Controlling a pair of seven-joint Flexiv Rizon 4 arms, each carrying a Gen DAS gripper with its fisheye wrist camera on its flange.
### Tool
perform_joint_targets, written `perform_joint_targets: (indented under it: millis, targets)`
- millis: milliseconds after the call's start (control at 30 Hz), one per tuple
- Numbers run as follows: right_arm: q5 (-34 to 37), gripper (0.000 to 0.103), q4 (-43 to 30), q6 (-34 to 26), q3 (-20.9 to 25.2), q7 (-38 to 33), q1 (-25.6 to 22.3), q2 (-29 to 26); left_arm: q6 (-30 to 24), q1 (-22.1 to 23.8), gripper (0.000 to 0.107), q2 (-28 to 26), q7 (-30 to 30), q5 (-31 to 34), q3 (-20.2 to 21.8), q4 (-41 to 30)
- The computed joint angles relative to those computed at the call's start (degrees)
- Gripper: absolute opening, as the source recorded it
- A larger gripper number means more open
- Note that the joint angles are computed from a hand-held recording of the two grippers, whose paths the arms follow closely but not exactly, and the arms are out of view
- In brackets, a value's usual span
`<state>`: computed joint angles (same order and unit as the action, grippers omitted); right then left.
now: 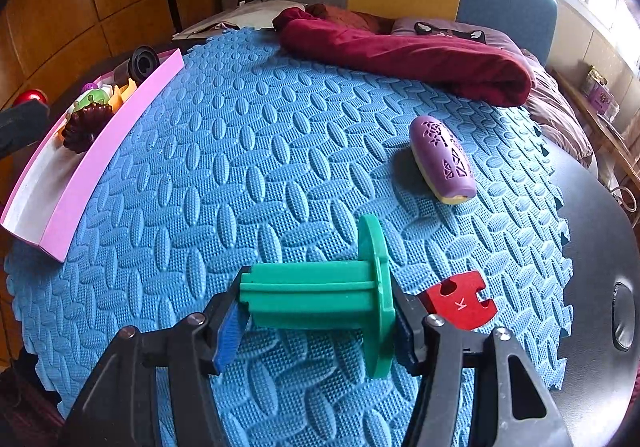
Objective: Organize rigid objects
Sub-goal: 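Carry the red cylinder into the white tray and release it with the left gripper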
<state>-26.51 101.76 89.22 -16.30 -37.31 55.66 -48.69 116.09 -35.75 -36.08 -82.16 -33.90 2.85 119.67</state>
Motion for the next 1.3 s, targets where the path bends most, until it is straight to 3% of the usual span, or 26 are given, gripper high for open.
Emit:
perform_joint_targets:
  millis: [233,800,933,1000,1300]
  targets:
    - [1.1,0.061,0.2,1.7,-2.0,0.4,1.7,-1.0,0.6,1.7,0.075,1.5,-1.8,1.2,-0.9,2.6]
    - [1.1,0.061,0.4,0.6,-1.1,-0.8,1.1,-0.1,2.8,5.3,0.075,4.5,-5.8,3.2,-2.2,8.0]
    - [1.2,0.061,0.4,0.6,-1.2,-0.9,1.2,-0.1,4.1,8.5,0.075,6.1,-8.4,5.4,-3.2,11.0]
    - [1.2,0.061,0.5,0.7,-1.4,-0.8,1.3,-0.1,4.5,12.4,0.075,7.5,-11.6,8.4,-4.8,13.4]
    - [1.2,0.061,0.5,0.9,-1.6,-1.0,1.5,-0.1,4.4,18.9,0.075,9.1,-18.6,11.9,-3.7,19.9]
